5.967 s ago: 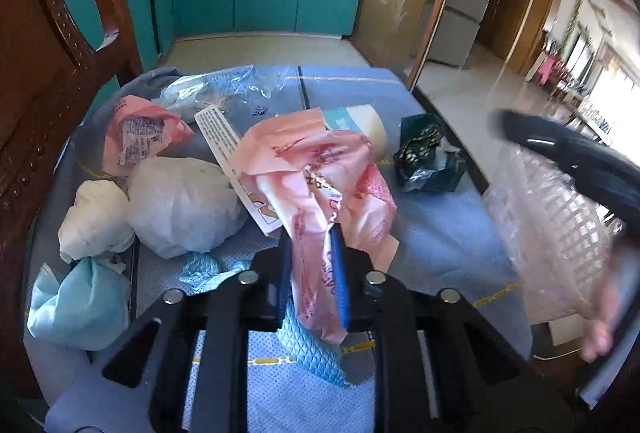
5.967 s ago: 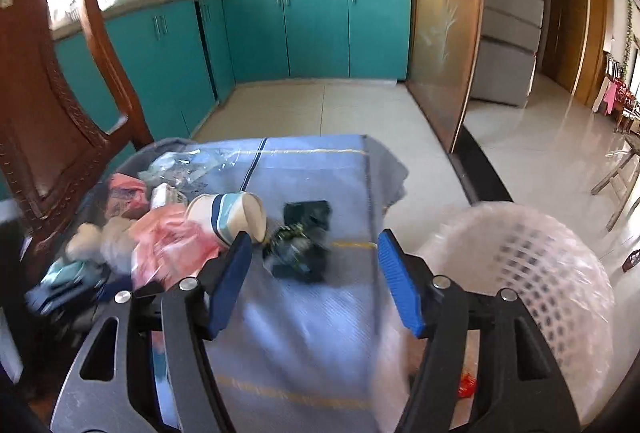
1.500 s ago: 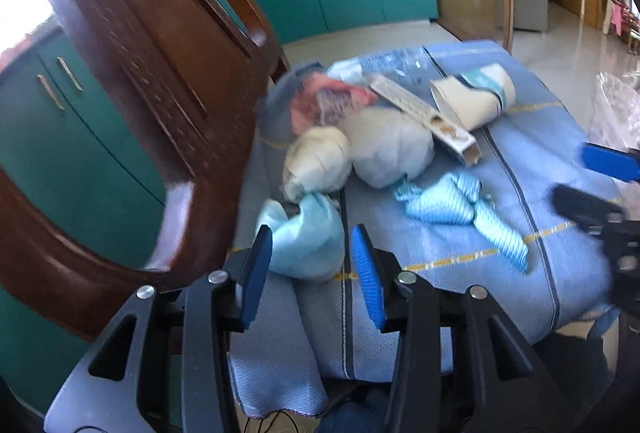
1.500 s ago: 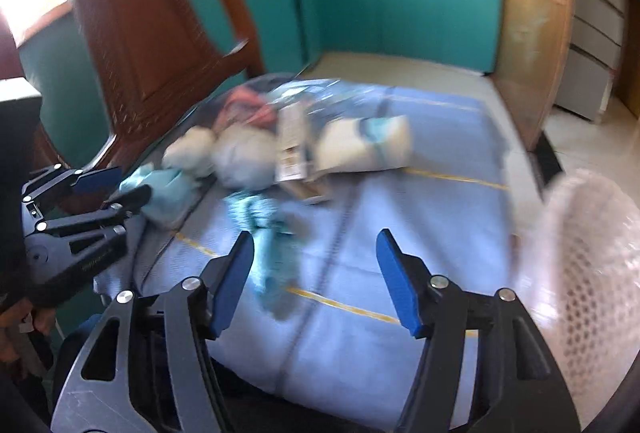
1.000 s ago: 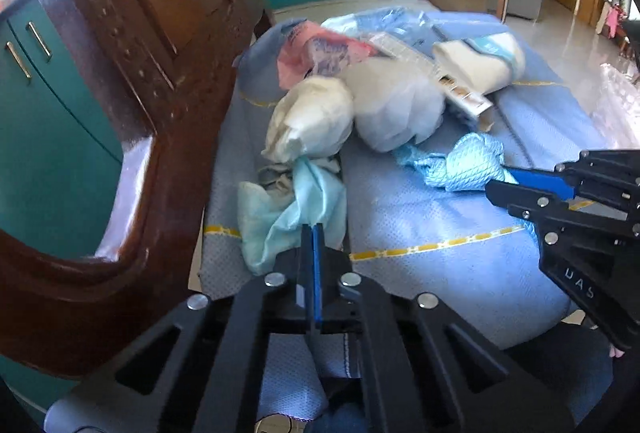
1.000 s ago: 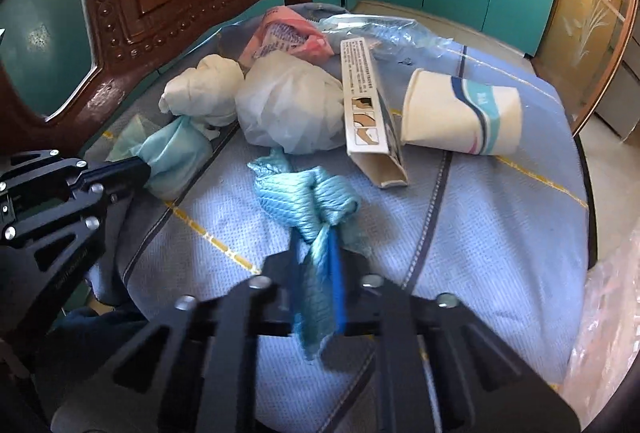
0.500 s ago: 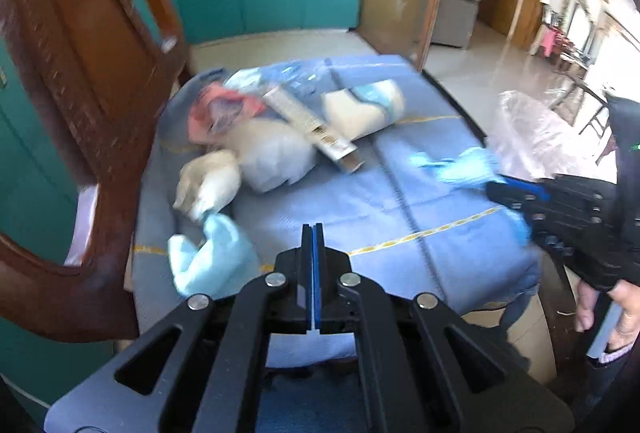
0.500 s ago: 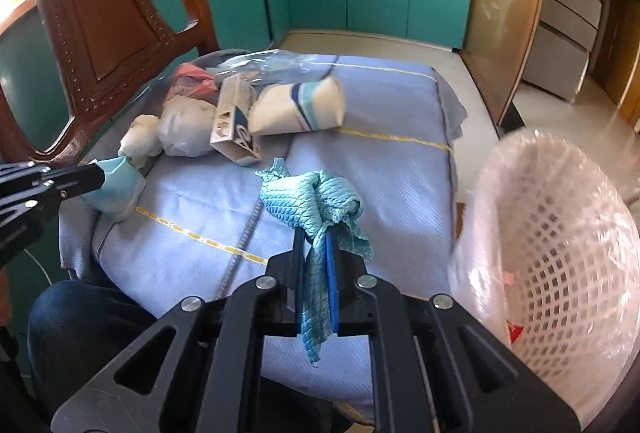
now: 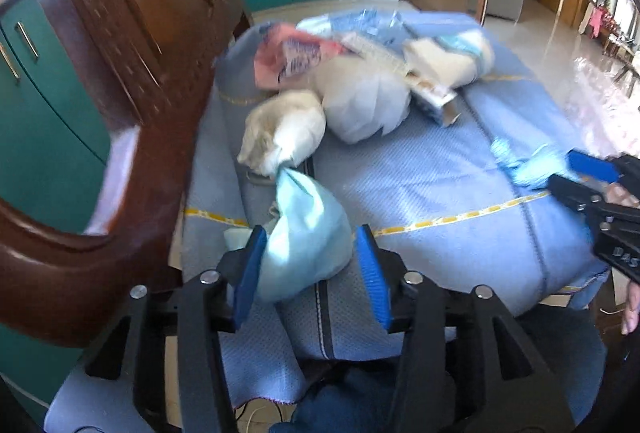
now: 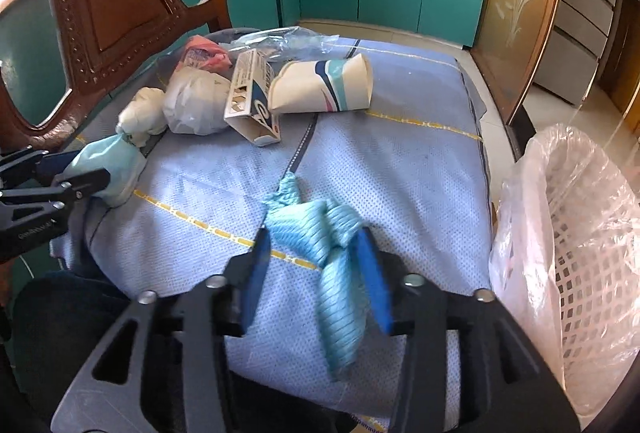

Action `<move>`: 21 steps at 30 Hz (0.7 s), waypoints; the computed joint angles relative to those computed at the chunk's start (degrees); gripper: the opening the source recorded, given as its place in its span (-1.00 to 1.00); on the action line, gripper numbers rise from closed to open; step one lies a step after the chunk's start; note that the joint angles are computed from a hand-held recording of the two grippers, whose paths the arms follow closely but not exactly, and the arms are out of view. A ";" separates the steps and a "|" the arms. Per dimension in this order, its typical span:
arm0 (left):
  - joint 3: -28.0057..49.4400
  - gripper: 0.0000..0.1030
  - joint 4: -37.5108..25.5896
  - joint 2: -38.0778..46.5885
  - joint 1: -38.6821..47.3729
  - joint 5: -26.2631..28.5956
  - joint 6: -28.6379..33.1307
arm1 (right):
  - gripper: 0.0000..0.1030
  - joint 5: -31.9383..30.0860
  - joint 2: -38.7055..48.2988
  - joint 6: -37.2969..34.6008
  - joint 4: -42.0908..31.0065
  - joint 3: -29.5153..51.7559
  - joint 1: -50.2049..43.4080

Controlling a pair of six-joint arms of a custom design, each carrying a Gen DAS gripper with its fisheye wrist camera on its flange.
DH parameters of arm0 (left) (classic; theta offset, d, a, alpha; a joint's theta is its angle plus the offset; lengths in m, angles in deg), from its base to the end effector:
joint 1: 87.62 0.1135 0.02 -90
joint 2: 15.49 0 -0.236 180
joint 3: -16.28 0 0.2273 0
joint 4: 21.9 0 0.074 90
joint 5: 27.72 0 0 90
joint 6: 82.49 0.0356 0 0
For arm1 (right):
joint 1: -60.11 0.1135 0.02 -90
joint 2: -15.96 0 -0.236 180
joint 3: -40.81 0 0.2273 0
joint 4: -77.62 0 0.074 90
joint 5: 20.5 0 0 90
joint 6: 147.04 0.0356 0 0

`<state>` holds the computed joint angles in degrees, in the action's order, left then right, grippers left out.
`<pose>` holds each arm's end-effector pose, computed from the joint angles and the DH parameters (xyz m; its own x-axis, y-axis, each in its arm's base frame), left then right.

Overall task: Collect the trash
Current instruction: 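Grasp the light blue mask with the left gripper while the right grasps the blue cloth, then carry the mask and cloth over the white basket and open both grippers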

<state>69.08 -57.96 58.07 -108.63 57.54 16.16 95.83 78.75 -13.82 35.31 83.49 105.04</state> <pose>0.2117 -0.0782 0.1677 -0.7250 0.4390 -0.5306 0.4290 0.8906 0.1507 0.1347 0.1121 0.1514 -0.7912 0.0777 -0.6066 0.0744 0.9968 0.0306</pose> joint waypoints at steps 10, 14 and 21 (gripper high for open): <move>-0.30 -0.71 1.73 3.35 2.13 2.55 2.44 | -0.13 0.98 6.36 -0.06 3.34 -0.56 0.30; -1.39 -0.79 0.41 -0.84 3.11 5.83 3.16 | -0.65 1.51 4.50 0.47 2.53 -0.98 1.44; -1.07 -0.79 -8.74 -17.78 0.91 9.90 1.59 | -0.68 6.58 -8.01 5.08 -6.29 -1.62 5.91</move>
<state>68.00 -66.69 40.29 -107.72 67.44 17.75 102.40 70.74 -8.74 29.02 81.87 110.95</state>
